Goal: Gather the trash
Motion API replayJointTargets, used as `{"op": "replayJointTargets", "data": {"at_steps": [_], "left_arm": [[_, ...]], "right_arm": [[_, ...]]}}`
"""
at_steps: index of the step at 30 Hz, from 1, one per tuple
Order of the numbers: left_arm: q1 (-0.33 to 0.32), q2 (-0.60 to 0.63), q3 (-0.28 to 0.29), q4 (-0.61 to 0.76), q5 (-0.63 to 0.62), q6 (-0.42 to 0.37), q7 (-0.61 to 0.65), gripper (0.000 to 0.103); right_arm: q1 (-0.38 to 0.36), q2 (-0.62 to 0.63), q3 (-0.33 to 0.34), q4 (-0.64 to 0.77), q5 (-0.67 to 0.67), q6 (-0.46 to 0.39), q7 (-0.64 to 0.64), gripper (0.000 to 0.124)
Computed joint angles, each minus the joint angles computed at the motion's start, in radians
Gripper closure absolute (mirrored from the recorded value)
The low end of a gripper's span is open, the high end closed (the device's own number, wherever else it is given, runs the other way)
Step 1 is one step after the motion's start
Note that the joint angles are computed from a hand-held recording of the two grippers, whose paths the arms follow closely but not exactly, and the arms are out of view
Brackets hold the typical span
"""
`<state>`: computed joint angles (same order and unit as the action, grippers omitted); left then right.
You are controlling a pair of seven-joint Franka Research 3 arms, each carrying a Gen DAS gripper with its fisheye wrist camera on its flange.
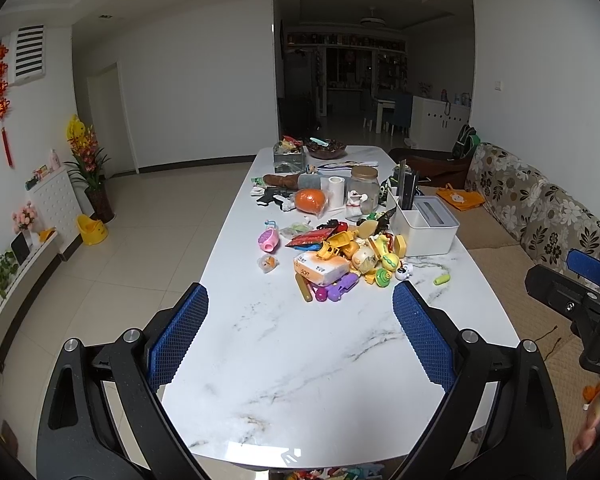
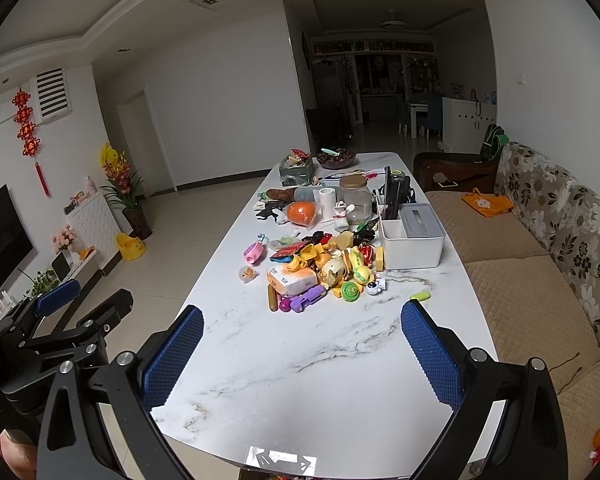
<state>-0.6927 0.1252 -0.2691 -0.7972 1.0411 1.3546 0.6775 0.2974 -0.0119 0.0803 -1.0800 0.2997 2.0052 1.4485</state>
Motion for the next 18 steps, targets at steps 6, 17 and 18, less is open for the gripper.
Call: {"op": "replayJointTargets", "data": {"at_steps": [6,17,18], "left_arm": [[0.001,0.003,0.0,0.005,-0.002,-0.002,0.003,0.012],[0.004,-0.005,-0.004,-0.011,-0.008,-0.001,-0.003,0.012],[0.005,-0.006,-0.005,-0.014,-0.011,-0.001,-0.004,0.012]], "right_arm": [[0.0,0.001,0.0,0.0,0.0,0.0,0.002,0.026],[0.0,0.004,0.0,0.005,-0.002,-0.004,0.002,0.026],[0.0,0.004,0.0,0.006,-0.002,-0.004,0.003,0.026]]}}
